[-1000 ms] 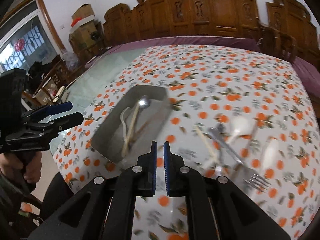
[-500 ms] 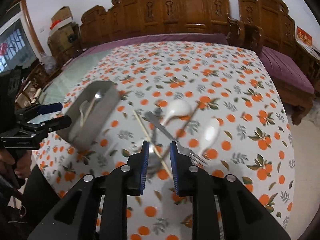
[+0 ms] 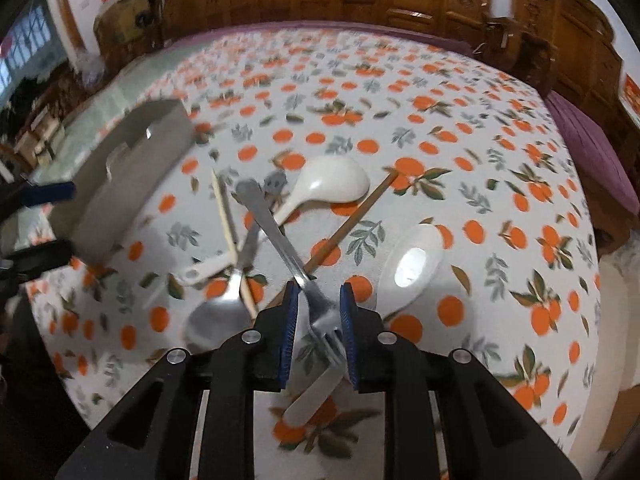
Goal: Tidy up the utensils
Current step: 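Move both tools back toward the remaining utensil pile, then grasp a metal fork with the right gripper and lift it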
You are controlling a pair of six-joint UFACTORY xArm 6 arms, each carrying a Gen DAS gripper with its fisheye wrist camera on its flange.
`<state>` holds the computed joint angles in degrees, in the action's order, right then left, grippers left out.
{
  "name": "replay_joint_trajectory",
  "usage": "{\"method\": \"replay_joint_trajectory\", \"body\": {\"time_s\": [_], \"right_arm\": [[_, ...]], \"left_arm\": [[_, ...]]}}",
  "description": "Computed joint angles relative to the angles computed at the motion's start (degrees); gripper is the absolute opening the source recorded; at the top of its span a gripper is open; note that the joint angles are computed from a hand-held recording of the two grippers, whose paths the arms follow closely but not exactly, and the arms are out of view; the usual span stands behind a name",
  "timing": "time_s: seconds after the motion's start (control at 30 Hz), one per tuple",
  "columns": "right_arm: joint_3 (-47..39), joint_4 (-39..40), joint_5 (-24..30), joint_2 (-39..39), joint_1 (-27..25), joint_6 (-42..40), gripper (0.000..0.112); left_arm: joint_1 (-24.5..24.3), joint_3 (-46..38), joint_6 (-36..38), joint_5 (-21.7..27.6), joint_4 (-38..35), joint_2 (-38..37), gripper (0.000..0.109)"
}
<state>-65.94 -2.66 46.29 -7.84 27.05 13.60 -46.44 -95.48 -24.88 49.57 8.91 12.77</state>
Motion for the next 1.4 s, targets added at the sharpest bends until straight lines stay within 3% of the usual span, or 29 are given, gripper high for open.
{"method": "replay_joint_trajectory", "body": {"time_s": [0.37, 0.8, 0.97, 1.03, 1.4], "right_arm": [[-6.61, -1.94, 4.77, 6.97, 0.92, -5.68, 0.025], [-9.97, 0.20, 4.60, 10.14, 0.55, -8.28, 0.025], [-10.53, 2.20, 5.56, 10.29, 1.08, -10.85, 0.011], [-10.50, 1.28, 5.74, 10.16, 1.73, -10.54, 0.011], [-1.39, 5.03, -2.06, 0.77, 1.40, -5.77, 0.009]], "left_arm": [[0.14, 2.41, -1.13, 0.77, 1.00, -2.31, 0.085], [-0.69, 2.61, -1.72, 1.33, 1.08, -2.51, 0.085], [-0.79, 2.56, -1.87, 1.54, 1.14, -2.56, 0.085], [-0.83, 2.56, -1.98, 1.59, 1.18, -2.55, 0.085], [-0.74, 1.55, -1.63, 1.50, -0.33, -1.00, 0.085]]}}
